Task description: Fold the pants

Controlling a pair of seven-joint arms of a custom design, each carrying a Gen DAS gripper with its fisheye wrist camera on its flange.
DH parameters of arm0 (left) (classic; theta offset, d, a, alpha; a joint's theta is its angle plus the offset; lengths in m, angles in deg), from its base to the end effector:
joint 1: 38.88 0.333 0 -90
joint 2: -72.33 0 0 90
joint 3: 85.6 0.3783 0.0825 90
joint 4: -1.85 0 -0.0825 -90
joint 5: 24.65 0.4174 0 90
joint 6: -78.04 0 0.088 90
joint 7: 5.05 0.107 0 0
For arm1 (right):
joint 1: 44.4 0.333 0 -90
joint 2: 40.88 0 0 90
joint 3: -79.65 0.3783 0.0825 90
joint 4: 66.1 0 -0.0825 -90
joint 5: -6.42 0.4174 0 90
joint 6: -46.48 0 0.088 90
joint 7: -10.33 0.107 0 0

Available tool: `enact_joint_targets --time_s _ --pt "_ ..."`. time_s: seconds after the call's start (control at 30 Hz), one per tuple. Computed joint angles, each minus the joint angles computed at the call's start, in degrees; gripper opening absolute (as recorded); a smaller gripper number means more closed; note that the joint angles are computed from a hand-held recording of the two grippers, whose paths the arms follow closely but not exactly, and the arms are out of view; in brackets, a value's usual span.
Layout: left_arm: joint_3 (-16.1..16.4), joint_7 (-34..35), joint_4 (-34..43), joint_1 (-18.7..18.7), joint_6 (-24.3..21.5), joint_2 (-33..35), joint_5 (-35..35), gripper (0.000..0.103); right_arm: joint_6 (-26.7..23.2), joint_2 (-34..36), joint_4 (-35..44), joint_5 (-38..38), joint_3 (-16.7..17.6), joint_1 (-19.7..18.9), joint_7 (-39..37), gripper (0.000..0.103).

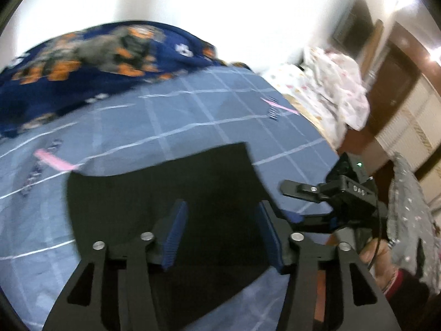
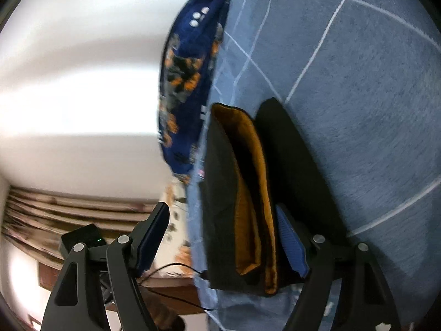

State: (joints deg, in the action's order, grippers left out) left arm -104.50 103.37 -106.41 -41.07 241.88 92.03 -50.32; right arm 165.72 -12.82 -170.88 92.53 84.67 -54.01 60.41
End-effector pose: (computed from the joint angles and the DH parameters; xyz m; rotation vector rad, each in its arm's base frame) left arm 0.6828 -0.2115 0.4393 -1.7280 2.2088 -1.0062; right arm 0.7070 -0.0129 0.3177 -1.0878 1.6651 0.7381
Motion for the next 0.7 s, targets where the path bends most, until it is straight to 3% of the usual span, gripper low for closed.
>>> enact_joint_targets --time_s 0.13,0.2,0.23,0.37,0.53,0.7 --pt "4.8 -4.9 -5.2 -1.1 3.3 -3.1 4.4 0.056 2.0 0.4 2.5 -10.4 -1.0 2.6 2.9 0.061" --pt "6.8 -8.1 -7.7 -1.2 4.4 -4.3 6.8 0.058 4.1 0.5 3.3 -15.2 -1.1 3.9 3.6 0.038" --pt "7.4 -9.6 -8.3 -1.2 4.6 -4.5 7.9 0.06 4.6 0.6 3.6 -16.9 -0.9 4.0 3.9 0.017" --pt "6.5 -12.6 -11.1 2.3 4.9 -4.9 5.9 0.061 6.4 0.3 3.4 -18.1 0.6 3.2 2.3 0.014" --pt "4.2 -12.2 -12.0 5.2 4.5 -4.6 2.3 0.061 7.8 -1.7 0.8 -10.9 1.3 1.2 -2.9 0.013" --pt "4.5 -12.0 -11.7 4.4 4.2 -3.8 3.4 0.061 4.4 -0.4 0.2 -9.2 0.4 0.2 -1.1 0.013"
